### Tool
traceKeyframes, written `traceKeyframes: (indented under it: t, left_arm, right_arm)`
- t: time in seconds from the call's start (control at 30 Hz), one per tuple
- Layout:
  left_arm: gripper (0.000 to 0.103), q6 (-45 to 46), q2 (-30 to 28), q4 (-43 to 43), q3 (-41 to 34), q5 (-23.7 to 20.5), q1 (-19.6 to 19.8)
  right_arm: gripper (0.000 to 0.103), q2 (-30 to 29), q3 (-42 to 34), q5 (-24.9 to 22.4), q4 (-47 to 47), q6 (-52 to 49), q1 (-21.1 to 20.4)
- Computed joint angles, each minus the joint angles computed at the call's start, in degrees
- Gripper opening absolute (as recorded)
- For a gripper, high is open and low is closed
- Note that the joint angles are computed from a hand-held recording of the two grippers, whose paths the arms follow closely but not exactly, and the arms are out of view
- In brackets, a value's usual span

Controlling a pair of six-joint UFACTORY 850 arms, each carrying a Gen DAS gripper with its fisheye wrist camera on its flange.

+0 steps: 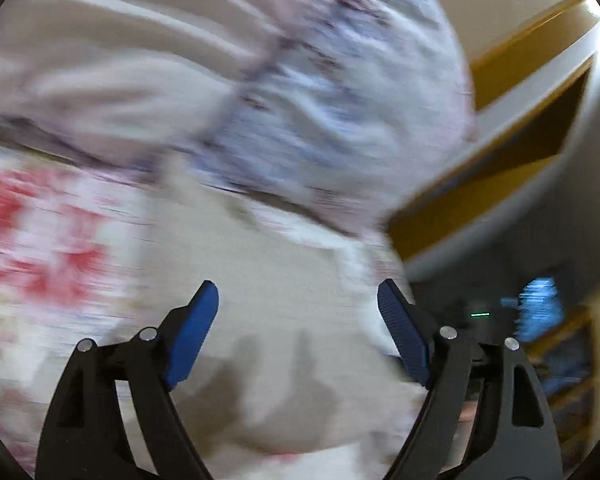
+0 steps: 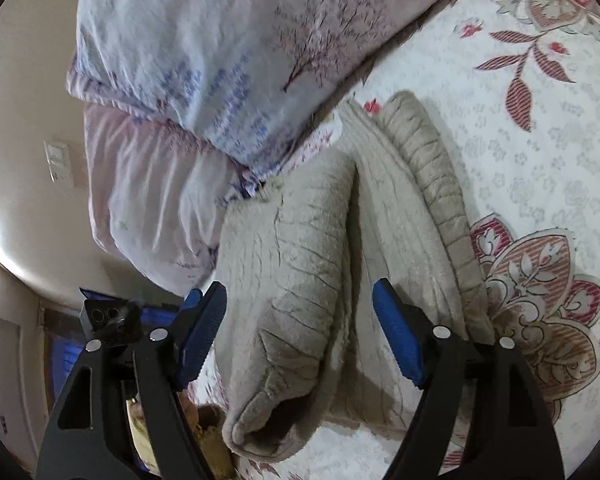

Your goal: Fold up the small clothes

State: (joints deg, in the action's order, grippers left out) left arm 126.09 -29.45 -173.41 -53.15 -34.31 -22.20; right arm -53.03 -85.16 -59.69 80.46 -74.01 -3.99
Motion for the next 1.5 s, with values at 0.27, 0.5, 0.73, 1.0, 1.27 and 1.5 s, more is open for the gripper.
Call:
traceKeyframes:
  t: [0.27,0.5,0.73,1.0,1.27,1.5]
  left_arm:
    - [0.078,-6.97,-2.5,6.82,1.09,4.45,2.43]
    - [0.076,-13.31,-5.12,14.94,-0.77,2.39,2.51]
    - [0.082,-12.49,-4.63,13.11,-0.56,1.45,2.49]
    - [0.082,-10.24,-4.71,13.69,-1.02,1.34,1.57]
    - [0.082,-8.4,-5.24,14.68,-1.84,1.73,0.64]
    - [0.081,-11.59,-3.92,18.52,-0.14,0.5,0.65]
  right_arm:
    - [0.058,-1.27,-2.14,1.62,-3.54,2.18,2.0]
    - [0.029,-2.31,-3.44,5.78,0.61,0.39,3.73]
    - [0.016,9.7,10.86,17.33,21.15,-35.99,6.45]
    - [0.015,13.48,15.16,22.18,37.03,-53.49,5.36]
    - [0.015,10.73,12.71,27.88,45.8,-62.14,6.05]
    - [0.044,6.93,7.76,32.79,35.63,-45.29,4.36]
